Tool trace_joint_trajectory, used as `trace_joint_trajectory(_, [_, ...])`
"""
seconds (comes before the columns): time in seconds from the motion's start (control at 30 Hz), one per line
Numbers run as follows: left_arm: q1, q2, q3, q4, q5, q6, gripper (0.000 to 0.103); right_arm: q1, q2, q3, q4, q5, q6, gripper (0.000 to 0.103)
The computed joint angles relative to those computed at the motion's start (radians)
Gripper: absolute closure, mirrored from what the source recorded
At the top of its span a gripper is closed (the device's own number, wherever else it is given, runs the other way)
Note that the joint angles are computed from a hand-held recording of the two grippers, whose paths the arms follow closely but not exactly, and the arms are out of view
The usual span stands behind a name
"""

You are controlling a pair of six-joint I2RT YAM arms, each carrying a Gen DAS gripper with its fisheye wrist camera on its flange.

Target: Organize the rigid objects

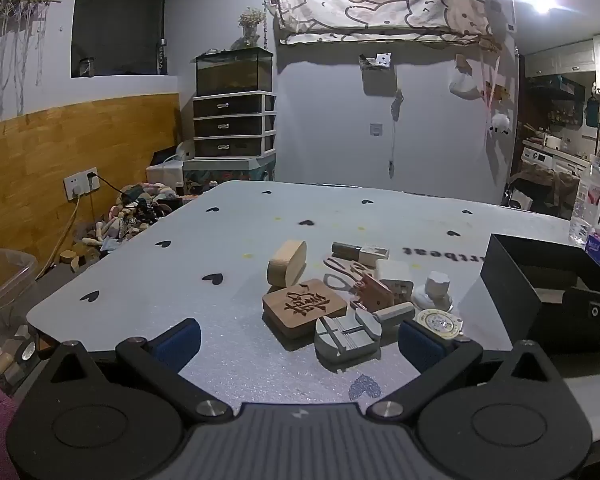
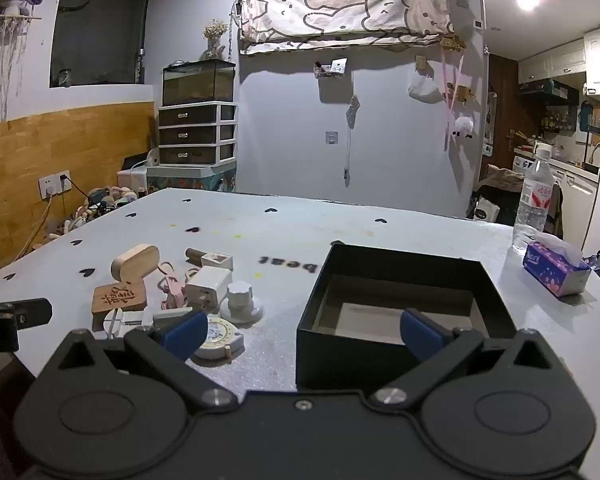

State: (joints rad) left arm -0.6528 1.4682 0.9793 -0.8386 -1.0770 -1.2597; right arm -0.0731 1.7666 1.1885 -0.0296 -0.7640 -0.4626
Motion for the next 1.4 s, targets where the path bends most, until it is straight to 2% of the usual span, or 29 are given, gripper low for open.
trace_joint_trajectory(1.4, [0.000, -0.002, -0.003, 0.007, -0.002, 0.001, 0.000, -0.004, 0.001, 0.010, -0.017, -0.003, -0.005, 0.000])
